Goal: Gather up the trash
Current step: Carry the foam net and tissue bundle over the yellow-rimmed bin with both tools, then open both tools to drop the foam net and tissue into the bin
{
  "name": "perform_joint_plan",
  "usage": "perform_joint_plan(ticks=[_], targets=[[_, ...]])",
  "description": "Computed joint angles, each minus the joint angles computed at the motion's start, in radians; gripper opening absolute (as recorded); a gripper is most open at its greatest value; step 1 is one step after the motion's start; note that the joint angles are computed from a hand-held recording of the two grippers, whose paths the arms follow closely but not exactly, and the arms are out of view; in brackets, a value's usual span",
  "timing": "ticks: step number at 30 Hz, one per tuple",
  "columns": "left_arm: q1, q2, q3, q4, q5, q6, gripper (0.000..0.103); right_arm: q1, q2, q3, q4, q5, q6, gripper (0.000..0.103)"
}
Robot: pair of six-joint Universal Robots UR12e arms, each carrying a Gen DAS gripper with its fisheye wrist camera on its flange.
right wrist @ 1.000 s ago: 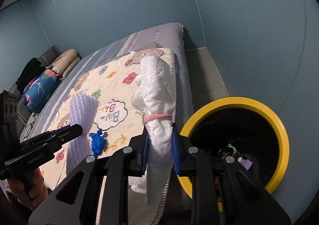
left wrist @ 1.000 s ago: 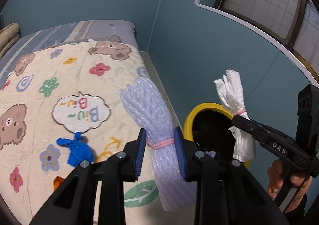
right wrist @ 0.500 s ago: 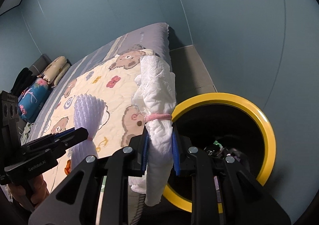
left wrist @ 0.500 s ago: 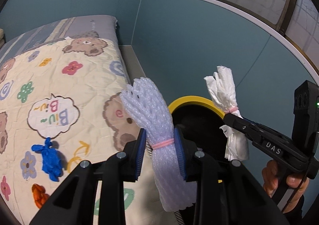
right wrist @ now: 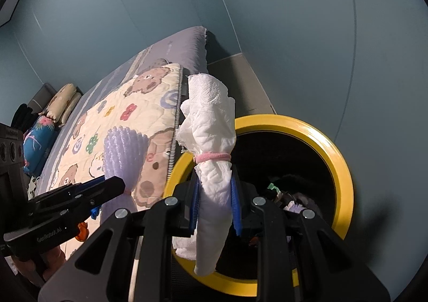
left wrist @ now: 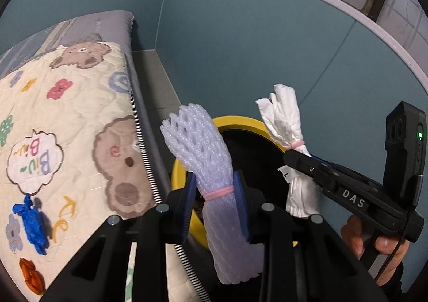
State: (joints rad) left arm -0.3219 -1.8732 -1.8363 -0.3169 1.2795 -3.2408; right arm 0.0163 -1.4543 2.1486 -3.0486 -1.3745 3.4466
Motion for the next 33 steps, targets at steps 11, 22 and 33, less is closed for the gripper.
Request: perform_joint_plan(ticks=[11, 22, 33], targets=[[-0.021, -0.059, 0.041, -0.037, -0.019, 0.01, 0.028, -0.033, 0.047, 0.0, -0.011, 0.022, 0.024, 0.021], [-0.024, -0.082, 0.058, -0.04, -0.02, -0.01, 0.029, -0.048, 0.049, 0.008, -0.012, 0.002, 0.043, 0.023], [-0.013, -0.054, 0.025, 0.004, -0.011, -0.055, 0.072, -0.048, 0.03, 0.02, -0.025, -0.039, 0.089, 0.05]])
